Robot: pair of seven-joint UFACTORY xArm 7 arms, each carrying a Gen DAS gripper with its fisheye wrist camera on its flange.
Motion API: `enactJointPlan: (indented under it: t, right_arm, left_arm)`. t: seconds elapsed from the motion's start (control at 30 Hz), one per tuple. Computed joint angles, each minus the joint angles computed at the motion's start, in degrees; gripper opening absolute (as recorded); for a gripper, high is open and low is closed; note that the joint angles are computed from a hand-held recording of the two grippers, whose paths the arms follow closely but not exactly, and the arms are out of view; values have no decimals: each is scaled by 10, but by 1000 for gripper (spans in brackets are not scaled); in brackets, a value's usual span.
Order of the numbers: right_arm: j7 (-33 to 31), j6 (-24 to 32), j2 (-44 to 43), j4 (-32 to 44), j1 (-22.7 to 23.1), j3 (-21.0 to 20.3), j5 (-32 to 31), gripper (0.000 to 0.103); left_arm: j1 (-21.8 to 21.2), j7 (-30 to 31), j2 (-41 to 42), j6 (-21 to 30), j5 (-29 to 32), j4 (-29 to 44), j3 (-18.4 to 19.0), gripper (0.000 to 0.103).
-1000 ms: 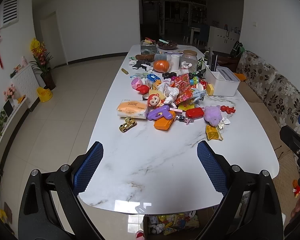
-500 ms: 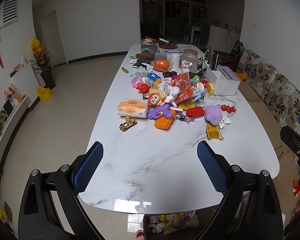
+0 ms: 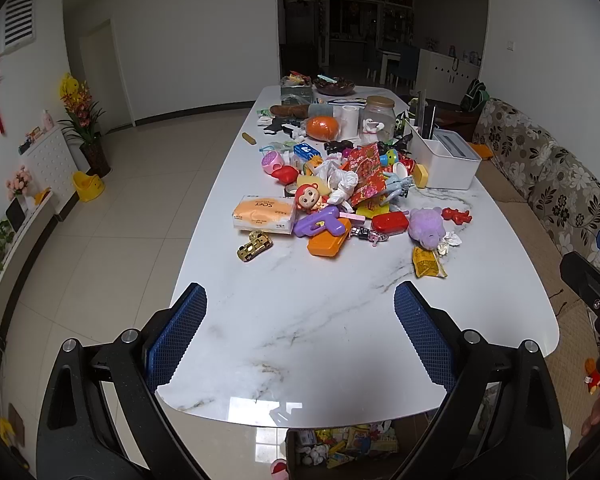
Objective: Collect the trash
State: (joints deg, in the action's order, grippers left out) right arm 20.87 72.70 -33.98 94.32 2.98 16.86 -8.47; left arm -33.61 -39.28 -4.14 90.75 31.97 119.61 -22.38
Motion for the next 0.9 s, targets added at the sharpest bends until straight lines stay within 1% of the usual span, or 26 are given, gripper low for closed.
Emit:
enactJointPlan:
  t: [0.27,0.4,0.43,0.5,0.57,0.63,0.7,0.77,0.83,0.9]
  right_arm:
    - [0,-1,-4,-8,2,-2,2,98]
    - [1,-8,-17,-35,6,-10,8,98]
    - [1,-13,-23,-57,9,-16,12,98]
    - [2,-5,-33,-95,15,-32,27,98]
    - [-3,-20,-45,-150,27,-59,50,98]
    - [-8,-32,-41,-188,27,-76,59,98]
    - [-21,-54,-10,-207,30,-105,81,98]
    - [-27,-70,49,-186,23,-121,89,98]
    - [-26,-70,113,-140,13,-121,78,98]
    - [-20,-58,194,-78,4,-111,42,98]
  left_arm:
    - [0,-1,2,3,-2,0,0,92]
    - [2,3,0,3,-23,-15,7,92]
    - [4,5,-6,3,-34,-30,11,93]
    - [12,11,-26,-7,-56,-73,17,92]
    - [25,23,-56,-13,-91,-134,25,93]
    - [40,22,-98,-15,-124,-208,31,93]
    - [54,19,-126,-8,-150,-250,33,93]
    - [68,10,-157,3,-179,-295,36,93]
    - [82,6,-180,19,-185,-319,29,93]
    - [98,0,-200,37,-185,-335,16,93]
